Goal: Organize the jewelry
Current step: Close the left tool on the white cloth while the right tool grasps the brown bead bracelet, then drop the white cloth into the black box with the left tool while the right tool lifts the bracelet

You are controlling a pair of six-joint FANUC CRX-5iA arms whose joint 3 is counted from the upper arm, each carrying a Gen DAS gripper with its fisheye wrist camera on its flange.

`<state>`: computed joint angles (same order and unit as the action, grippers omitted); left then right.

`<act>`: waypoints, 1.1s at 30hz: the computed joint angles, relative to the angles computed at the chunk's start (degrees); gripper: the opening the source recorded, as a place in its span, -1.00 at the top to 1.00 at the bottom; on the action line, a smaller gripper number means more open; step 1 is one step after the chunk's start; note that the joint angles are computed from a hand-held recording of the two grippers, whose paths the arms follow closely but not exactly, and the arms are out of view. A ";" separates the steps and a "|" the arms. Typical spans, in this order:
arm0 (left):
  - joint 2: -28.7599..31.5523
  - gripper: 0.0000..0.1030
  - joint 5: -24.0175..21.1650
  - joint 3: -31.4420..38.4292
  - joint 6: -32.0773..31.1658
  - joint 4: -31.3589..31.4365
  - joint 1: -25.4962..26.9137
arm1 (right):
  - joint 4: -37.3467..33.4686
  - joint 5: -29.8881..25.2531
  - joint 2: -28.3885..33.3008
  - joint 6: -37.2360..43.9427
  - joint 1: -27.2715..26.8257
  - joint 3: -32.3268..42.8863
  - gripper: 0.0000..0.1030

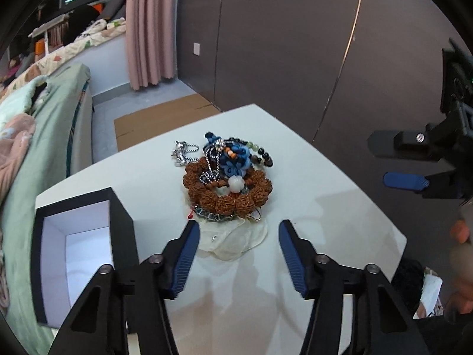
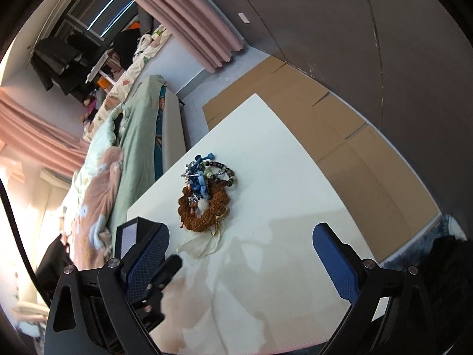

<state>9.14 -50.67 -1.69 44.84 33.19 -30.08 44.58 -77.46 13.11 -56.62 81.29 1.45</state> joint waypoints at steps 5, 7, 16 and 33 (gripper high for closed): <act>2.57 0.01 -1.09 2.64 1.83 -3.21 -0.62 | 0.08 2.27 -1.04 -1.72 -0.99 -1.81 -0.74; 3.09 0.02 -0.69 3.28 2.55 -4.58 -0.99 | -0.45 2.41 -0.81 -1.03 -1.41 -1.43 -0.74; 5.50 0.93 -1.87 5.19 4.57 -4.88 -0.49 | 0.83 11.35 -1.57 -2.12 -4.87 -4.71 -0.57; -1.91 0.94 4.60 -2.30 -4.04 12.59 4.70 | 1.61 25.95 2.03 -3.33 -10.81 -5.65 -0.06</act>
